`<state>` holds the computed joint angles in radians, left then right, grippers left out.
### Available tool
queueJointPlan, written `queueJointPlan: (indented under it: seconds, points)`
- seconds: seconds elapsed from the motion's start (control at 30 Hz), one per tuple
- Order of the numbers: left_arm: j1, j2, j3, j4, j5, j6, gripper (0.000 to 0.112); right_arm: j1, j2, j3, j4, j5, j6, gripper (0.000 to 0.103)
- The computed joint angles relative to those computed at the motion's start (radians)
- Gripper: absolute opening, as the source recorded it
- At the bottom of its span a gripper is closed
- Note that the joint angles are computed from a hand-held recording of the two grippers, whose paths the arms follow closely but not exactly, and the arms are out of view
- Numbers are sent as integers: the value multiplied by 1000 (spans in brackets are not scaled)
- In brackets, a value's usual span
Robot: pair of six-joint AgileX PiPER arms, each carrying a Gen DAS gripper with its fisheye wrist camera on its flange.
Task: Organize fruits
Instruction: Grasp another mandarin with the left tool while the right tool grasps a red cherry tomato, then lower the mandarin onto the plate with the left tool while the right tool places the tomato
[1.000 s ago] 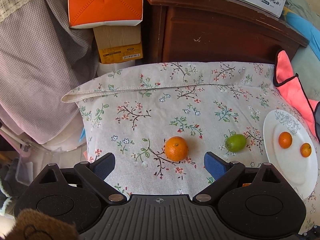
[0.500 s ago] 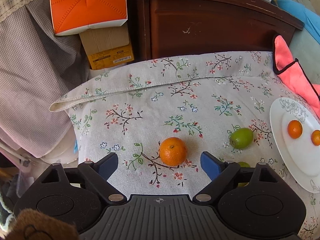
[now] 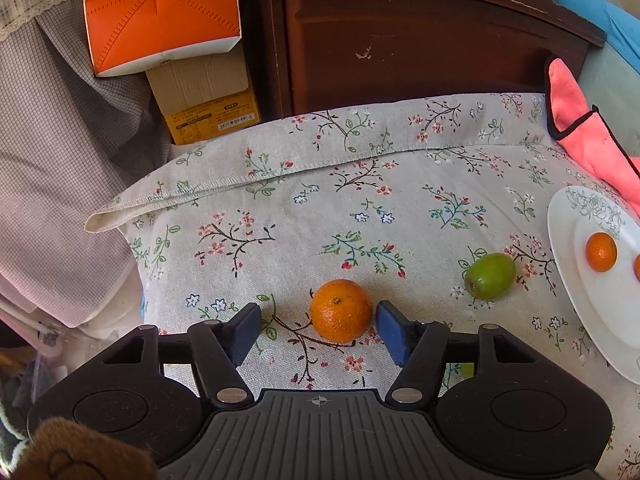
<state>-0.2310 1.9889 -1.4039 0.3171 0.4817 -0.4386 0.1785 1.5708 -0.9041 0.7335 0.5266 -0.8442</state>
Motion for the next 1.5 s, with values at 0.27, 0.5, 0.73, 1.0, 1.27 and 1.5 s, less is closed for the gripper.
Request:
queueJointPlan:
  seconds: [0.27,0.5,0.73,1.0,1.27,1.5]
  points:
    - [0,-7,-14,-58,-4,72,33,40,13,8,-49,-86,12,22]
    - [-7,-12,-20,-59,0,82,29,24,16,-10,-63,-59,37,20]
    - [-7,-56,-8,-95,-17,78,29,-26,11,-52,-35,0,52,20]
    - [-28,-106,-3,-136,-59,80,29,-108,9,-102,37,20,53,20]
    - [-84,-120,-20,-300,-85,209,29,-219,20,-189,67,3,99,20]
    - [-138,-91,-38,-394,-88,290,29,-286,77,-281,62,26,168,20]
